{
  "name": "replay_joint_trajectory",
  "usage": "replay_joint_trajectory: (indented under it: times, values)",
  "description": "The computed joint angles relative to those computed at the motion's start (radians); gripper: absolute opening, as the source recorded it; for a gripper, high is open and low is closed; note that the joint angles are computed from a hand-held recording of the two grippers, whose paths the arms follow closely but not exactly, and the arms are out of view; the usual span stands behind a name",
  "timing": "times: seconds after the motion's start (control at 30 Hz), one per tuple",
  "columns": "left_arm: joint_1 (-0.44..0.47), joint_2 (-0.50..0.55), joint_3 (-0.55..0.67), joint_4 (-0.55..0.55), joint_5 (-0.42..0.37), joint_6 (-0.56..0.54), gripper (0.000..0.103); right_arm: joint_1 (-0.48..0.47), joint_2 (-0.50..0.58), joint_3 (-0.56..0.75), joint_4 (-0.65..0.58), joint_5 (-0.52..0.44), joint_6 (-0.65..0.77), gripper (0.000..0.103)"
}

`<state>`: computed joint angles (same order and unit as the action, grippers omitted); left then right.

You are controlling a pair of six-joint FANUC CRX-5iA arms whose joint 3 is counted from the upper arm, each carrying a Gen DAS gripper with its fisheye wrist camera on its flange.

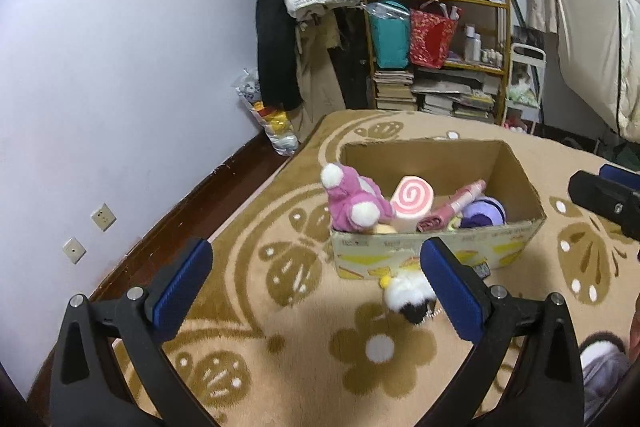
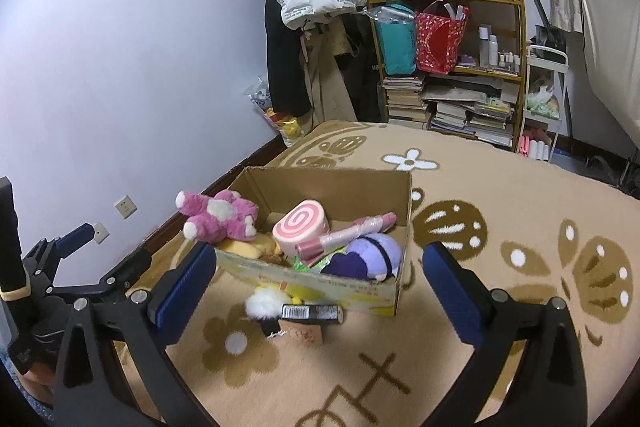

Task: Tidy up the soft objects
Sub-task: 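Withdraw both open tools from the box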

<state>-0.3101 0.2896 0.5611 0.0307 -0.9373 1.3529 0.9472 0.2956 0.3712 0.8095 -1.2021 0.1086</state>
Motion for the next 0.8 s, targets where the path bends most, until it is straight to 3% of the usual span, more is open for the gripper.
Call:
replay_joint_trajectory:
  times: [0.27, 0.5, 0.8]
  values:
    - [-0.002, 0.000, -0.035, 0.027, -0.008, -0.033, 0.103, 0.009, -0.027, -0.045, -0.050, 0.030, -0.060, 0.103]
    - [-0.013, 0.034, -0.006, -0.012, -0.045, -0.003, 0.103, -0.008, -0.028, -0.072, -0.093, 0.056, -0.081, 0.103]
    - [-0.005, 0.094, 0.033, 0.032, -0.083, 0.005, 0.103, -0.044, -0.021, -0.101, -0.166, 0.110, -0.115, 0.103]
